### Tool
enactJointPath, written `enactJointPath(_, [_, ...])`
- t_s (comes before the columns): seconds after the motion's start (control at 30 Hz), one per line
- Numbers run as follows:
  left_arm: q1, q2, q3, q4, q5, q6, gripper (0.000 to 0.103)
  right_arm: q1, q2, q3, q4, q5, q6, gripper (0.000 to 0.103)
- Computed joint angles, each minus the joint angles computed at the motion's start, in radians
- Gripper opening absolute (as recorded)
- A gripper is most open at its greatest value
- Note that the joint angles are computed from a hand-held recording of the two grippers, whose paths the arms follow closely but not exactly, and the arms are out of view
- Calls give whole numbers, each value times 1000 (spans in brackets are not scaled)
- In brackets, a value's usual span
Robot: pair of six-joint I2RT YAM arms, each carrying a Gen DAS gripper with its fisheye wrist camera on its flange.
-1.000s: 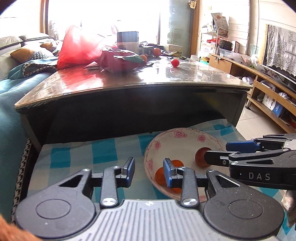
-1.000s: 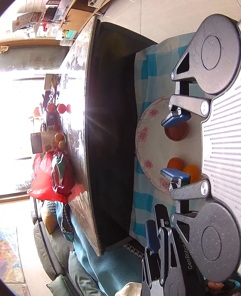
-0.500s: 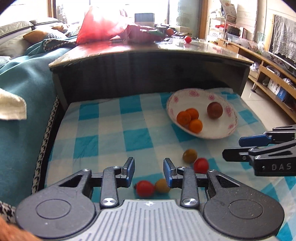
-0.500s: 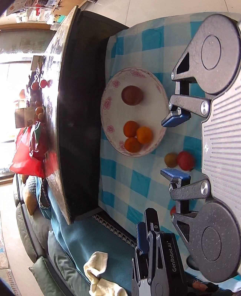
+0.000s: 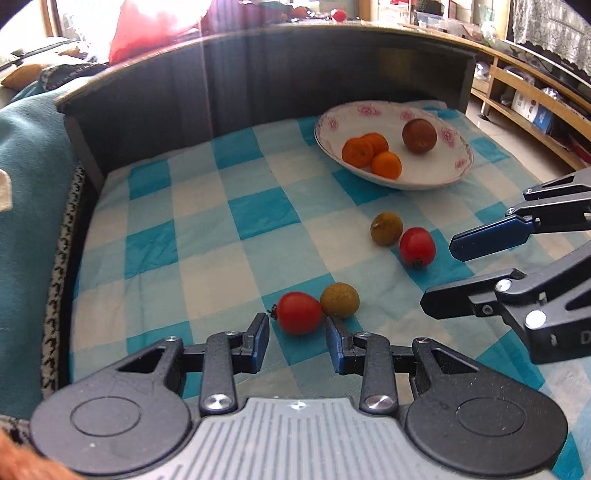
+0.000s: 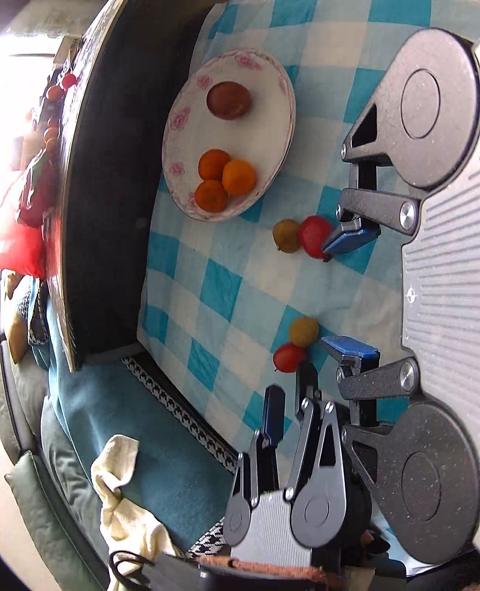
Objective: Organize fruits
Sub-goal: 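Grasp a red tomato with the left tool, then grasp a small brown round fruit with the right tool while the left tool holds the tomato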
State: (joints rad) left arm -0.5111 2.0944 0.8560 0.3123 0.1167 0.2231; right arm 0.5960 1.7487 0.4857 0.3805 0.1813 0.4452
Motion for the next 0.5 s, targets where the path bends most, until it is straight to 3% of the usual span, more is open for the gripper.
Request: enactJointPath(0.5, [7,77,54,52,33,-16,39,-42,63,26,34,-80,-74,45])
